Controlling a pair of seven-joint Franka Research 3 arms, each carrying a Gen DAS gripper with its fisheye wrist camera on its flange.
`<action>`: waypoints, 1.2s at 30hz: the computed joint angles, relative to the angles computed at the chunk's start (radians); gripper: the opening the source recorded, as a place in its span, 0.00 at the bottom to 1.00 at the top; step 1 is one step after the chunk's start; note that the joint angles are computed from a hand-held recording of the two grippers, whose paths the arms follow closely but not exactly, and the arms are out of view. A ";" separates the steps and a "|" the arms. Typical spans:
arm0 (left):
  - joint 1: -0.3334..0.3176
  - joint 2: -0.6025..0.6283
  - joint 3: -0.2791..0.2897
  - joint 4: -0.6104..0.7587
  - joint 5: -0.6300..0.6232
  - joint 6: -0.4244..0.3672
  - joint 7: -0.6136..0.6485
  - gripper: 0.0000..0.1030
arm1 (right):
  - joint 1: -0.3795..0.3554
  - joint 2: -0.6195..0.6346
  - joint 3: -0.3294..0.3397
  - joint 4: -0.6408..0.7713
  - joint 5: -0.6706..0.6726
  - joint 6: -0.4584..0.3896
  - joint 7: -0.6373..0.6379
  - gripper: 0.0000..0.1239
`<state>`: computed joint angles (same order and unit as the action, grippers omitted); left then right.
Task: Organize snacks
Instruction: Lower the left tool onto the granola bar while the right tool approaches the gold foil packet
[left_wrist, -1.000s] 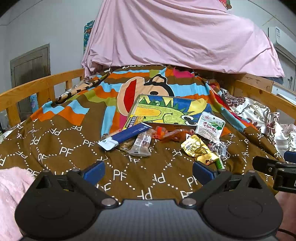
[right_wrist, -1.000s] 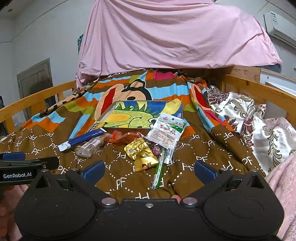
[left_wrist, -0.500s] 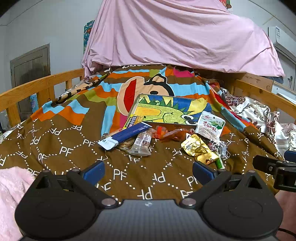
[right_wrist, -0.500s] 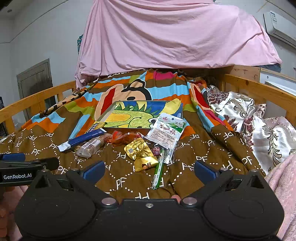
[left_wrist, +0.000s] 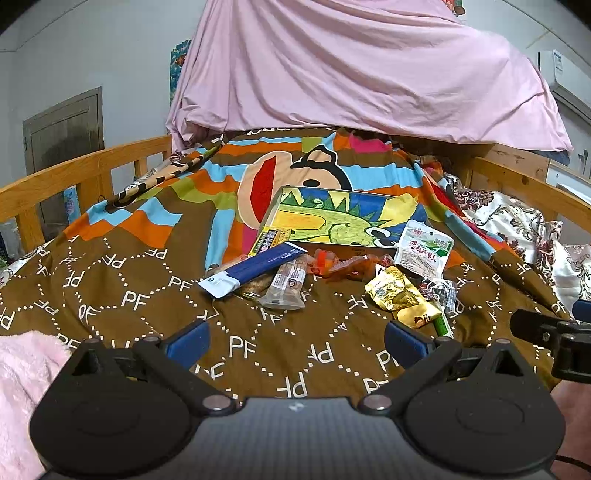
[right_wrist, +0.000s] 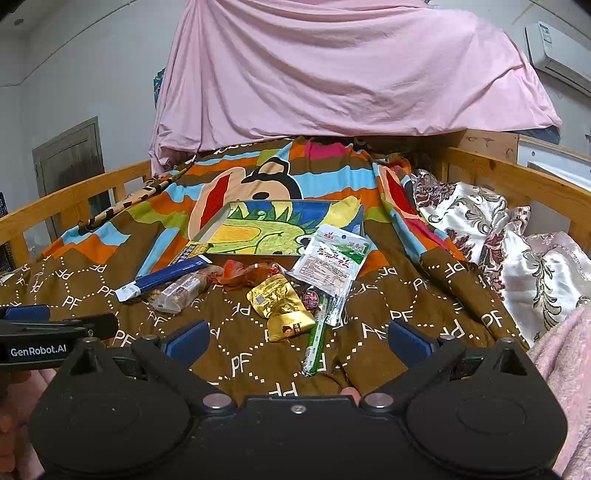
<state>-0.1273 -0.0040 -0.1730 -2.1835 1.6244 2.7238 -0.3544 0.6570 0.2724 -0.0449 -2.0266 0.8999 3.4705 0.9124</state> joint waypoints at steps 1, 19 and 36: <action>-0.001 -0.001 -0.001 -0.002 -0.001 -0.004 -0.001 1.00 | -0.007 -0.001 0.006 -0.006 -0.008 0.004 0.005 0.83; 0.074 0.137 0.068 0.119 -0.599 0.249 0.660 1.00 | -0.160 0.046 0.075 0.082 -0.372 -0.158 0.283 0.83; 0.109 0.441 0.031 0.444 -1.233 0.135 1.466 1.00 | -0.216 0.409 0.077 0.624 -0.750 -0.590 0.245 0.83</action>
